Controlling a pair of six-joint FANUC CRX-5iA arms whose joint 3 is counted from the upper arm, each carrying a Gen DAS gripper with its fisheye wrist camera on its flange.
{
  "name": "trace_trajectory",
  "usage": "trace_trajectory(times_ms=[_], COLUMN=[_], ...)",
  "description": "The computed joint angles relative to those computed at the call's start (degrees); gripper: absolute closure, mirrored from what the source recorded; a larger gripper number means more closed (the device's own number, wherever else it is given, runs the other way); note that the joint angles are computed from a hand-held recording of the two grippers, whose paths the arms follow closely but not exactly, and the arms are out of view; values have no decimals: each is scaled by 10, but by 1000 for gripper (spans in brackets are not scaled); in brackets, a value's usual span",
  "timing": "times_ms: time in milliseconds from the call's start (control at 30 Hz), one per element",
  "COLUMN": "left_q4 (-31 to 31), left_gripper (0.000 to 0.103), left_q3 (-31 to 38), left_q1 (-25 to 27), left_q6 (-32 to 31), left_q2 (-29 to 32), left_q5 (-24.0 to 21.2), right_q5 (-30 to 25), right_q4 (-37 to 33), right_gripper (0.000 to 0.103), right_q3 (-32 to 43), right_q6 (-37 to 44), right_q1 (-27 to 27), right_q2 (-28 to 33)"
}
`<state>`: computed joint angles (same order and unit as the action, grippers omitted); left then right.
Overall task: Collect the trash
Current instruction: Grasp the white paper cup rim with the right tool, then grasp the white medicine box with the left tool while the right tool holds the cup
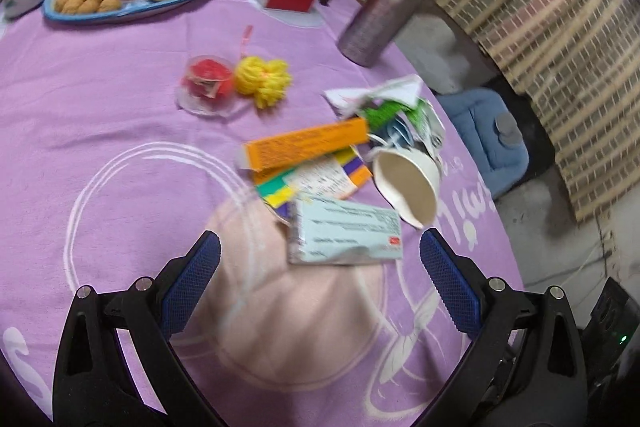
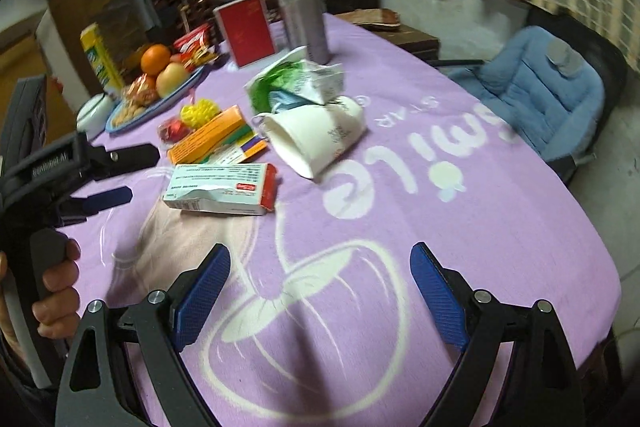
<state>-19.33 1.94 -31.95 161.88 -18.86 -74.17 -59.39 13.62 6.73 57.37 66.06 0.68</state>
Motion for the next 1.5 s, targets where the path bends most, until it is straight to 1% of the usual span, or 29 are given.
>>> trace_trajectory(times_ms=[100, 300, 333, 400, 467, 500, 533, 633, 667, 700, 800, 867, 900, 933, 967, 1000, 1067, 1100, 1133, 1167, 1300, 1333, 1367, 1500], left_q4=[8, 13, 12, 14, 25, 31, 37, 51, 51, 54, 63, 66, 67, 69, 70, 69, 67, 66, 65, 64, 51, 45, 47, 19], left_gripper=[7, 7, 7, 7, 7, 7, 7, 7, 7, 7, 6, 6, 6, 6, 6, 6, 6, 6, 6, 6, 6, 6, 6, 7], left_q3=[-9, -29, -29, -31, -36, -40, -43, -51, -50, -51, -55, -54, -53, -52, -51, -49, -46, -44, -43, -41, -31, -26, -26, 2], left_q1=[16, 36, 37, 42, 53, 59, 63, 74, 74, 76, 82, 82, 82, 82, 81, 80, 76, 74, 73, 71, 57, 51, 51, 25], left_q6=[8, 35, 39, 45, 45, 43, 41, 33, 32, 29, 21, 15, 13, 8, 5, 4, 4, 3, 3, 3, -1, -3, -14, -32], left_q2=[-7, -31, -32, -32, -32, -33, -34, -36, -35, -35, -35, -31, -29, -26, -24, -23, -18, -18, -16, -14, -8, -6, -7, 16], left_q5=[-9, -12, -15, -25, -28, -25, -23, -19, -20, -20, -17, -18, -19, -19, -19, -19, -20, -19, -19, -19, -16, -17, -12, -33], right_q5=[-9, -40, -44, -39, -23, -16, -11, -13, -23, -39, -59, -63, -64, -68, -70, -72, -65, -58, -51, -45, -19, -5, 5, 29], right_q4=[-15, -55, -51, -26, -16, 1, 34, 81, 96, 110, 133, 156, 170, 179, 184, 186, 194, 195, 198, 203, 190, 185, 179, 140], right_gripper=[13, 13, 13, 13, 13, 13, 13, 14, 18, 21, 28, 38, 40, 46, 55, 60, 78, 80, 88, 99, 100, 100, 100, 100], right_q3=[30, 102, 113, 115, 113, 111, 108, 116, 123, 135, 159, 166, 169, 176, 179, 182, 173, 164, 154, 144, 97, 76, 62, 3], right_q6=[34, 105, 111, 91, 71, 56, 33, 15, 16, 20, 37, 38, 33, 32, 29, 26, 9, 1, -5, -9, -15, -20, -22, -30], right_q1=[-2, 3, 5, 9, 5, 4, 6, 5, 5, 7, 11, 13, 15, 15, 15, 15, 13, 11, 10, 10, 6, 5, 3, -2], right_q2=[27, 88, 99, 107, 107, 109, 114, 133, 145, 160, 192, 207, 215, 224, 228, 230, 226, 219, 211, 204, 153, 131, 116, 47])
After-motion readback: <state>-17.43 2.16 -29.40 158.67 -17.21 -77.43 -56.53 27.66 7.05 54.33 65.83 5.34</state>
